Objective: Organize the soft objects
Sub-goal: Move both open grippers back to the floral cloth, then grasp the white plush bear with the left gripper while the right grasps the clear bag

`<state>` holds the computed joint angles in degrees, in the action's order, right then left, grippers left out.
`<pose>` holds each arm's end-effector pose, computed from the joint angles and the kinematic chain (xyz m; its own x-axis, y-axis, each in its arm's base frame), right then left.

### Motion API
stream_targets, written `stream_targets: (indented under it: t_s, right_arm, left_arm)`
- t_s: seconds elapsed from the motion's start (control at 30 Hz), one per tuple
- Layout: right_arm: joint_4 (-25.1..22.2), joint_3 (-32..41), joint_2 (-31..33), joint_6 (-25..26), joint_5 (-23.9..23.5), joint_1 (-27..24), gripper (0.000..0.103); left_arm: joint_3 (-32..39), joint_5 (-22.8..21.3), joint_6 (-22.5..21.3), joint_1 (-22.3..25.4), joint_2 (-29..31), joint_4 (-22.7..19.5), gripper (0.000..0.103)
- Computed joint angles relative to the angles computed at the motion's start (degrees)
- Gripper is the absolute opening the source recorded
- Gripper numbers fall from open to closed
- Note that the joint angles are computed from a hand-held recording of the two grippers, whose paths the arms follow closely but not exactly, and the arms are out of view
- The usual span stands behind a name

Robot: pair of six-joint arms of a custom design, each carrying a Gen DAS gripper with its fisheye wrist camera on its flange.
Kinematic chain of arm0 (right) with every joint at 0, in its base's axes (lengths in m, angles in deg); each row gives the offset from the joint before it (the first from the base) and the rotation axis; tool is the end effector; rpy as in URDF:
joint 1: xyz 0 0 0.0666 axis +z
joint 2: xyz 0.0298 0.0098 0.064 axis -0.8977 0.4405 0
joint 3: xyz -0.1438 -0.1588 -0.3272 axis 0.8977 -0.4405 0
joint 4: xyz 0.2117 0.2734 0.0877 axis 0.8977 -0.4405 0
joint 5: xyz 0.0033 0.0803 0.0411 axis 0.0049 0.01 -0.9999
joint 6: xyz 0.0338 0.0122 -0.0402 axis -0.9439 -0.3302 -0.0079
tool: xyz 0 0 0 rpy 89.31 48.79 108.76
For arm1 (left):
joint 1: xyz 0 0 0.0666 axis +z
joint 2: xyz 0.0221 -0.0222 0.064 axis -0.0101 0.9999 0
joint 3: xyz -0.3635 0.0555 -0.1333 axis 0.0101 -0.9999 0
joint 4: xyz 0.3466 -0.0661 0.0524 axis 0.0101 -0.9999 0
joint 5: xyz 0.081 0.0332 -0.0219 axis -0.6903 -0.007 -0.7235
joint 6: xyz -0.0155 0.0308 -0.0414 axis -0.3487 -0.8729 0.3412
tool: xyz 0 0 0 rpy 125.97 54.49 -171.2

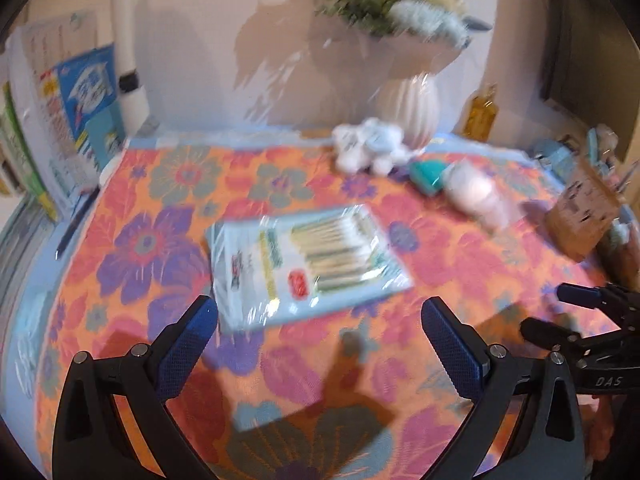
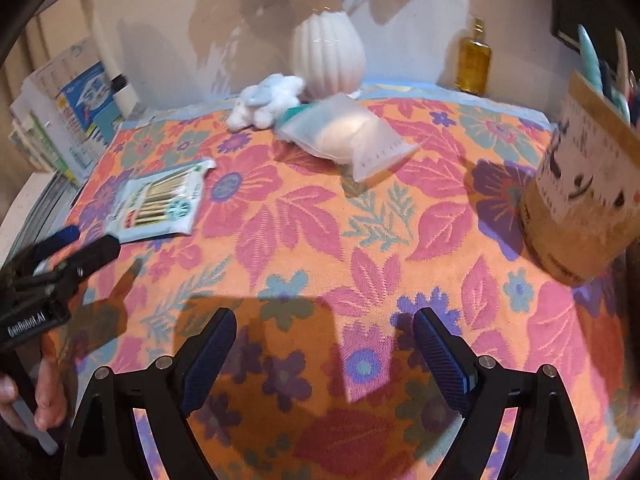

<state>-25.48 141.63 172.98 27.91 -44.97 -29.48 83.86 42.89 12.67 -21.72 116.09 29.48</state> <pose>0.4804 0.3285 0.2880 -0.7948 -0.2744 -0.5412 -0.4011 0.9069 0.1293 0.4296 -0.1551 0.2968 -0.6821 -0.1250 -0.7205 -0.1175 0.9912 -0.0607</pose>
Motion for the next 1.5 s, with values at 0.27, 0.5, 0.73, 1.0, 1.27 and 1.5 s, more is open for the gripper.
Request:
stream_targets:
  t_s: [0.27,0.5,0.73,1.0,1.27,1.5]
  right_arm:
    - [-4.34,13.28,4.40,9.58,3.57,-0.65,0.097]
    - [-5.56,25.79,14.12,14.94,-3.53,-4.09,0.097]
    - [-6.71,32.50,19.94,18.95,-7.48,-4.97,0.097]
    - [-9.37,36.34,23.48,17.39,-7.33,-5.22,0.086]
    - [-5.48,30.50,20.05,15.93,-8.52,-5.16,0.055]
    - [-0.89,19.16,12.51,12.43,-7.06,-4.53,0.054]
  left_arm:
    - [18.31,9.82,-7.97,5.20,9.08,-8.15,0.102]
    - [32.99,17.83,-8.50,8.66,23.37,-12.17,0.102]
    - [43.14,21.77,-6.03,9.60,32.02,-16.11,0.102]
    - [49.41,21.91,-5.07,9.36,34.97,-22.58,0.102]
    - [53.12,18.25,-5.23,7.62,37.25,-25.16,0.057]
    - [41.76,17.47,-6.22,6.19,28.64,-18.57,0.055]
